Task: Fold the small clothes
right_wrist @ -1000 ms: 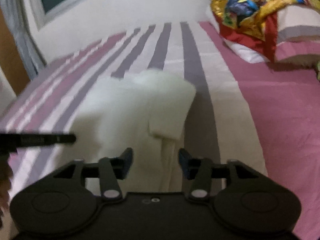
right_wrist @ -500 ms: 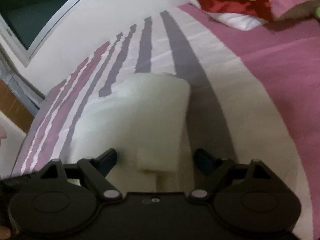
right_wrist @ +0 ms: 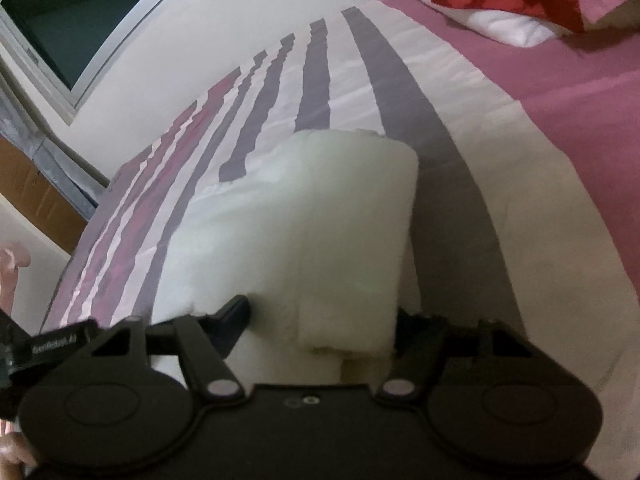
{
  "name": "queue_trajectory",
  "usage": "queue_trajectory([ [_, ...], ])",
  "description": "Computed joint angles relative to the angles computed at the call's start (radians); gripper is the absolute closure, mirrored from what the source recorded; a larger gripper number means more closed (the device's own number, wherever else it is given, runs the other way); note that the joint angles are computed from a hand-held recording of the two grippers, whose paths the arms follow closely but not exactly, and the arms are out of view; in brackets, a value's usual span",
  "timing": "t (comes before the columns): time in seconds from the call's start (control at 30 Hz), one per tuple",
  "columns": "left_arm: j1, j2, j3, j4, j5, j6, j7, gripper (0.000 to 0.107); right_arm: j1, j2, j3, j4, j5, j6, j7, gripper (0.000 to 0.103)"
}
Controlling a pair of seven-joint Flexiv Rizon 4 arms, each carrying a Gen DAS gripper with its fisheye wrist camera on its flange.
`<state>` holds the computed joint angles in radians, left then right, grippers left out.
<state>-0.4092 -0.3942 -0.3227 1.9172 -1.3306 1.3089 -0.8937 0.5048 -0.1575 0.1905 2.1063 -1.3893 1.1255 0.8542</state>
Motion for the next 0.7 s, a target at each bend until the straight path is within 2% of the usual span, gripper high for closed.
queue_trajectory([
  [0.03, -0.003, -0.003, 0.001, -0.003, 0.010, 0.002, -0.005, 0.062, -0.001, -0.007, -0.002, -0.004, -0.004, 0.006, -0.004, 0.038],
  [0.13, 0.006, -0.001, 0.005, -0.009, 0.040, -0.012, -0.044, 0.071, -0.013, -0.021, -0.020, -0.018, -0.067, 0.068, 0.067, 0.061],
  [0.17, 0.010, 0.005, 0.003, -0.006, 0.033, -0.014, -0.050, 0.072, -0.015, -0.022, -0.021, -0.023, -0.079, 0.074, 0.082, 0.063],
  [0.23, 0.013, 0.020, 0.002, 0.005, 0.016, -0.007, -0.026, 0.074, -0.005, -0.021, -0.010, -0.031, -0.056, 0.043, 0.056, 0.064],
  [0.37, 0.012, 0.053, 0.008, 0.008, -0.047, -0.017, 0.032, 0.075, 0.004, -0.012, -0.010, -0.048, -0.099, 0.023, 0.095, 0.065],
  [0.43, 0.012, 0.083, 0.029, 0.019, -0.046, -0.035, 0.043, 0.075, 0.003, -0.011, -0.010, -0.070, -0.142, 0.035, 0.119, 0.066],
  [0.53, 0.024, 0.133, 0.067, 0.041, -0.038, -0.072, 0.050, 0.075, 0.021, -0.025, 0.000, -0.123, -0.146, 0.030, 0.071, 0.066],
  [0.7, 0.060, 0.205, 0.134, 0.081, 0.024, -0.119, 0.060, 0.075, 0.058, -0.079, -0.008, -0.223, -0.174, 0.050, 0.060, 0.066],
])
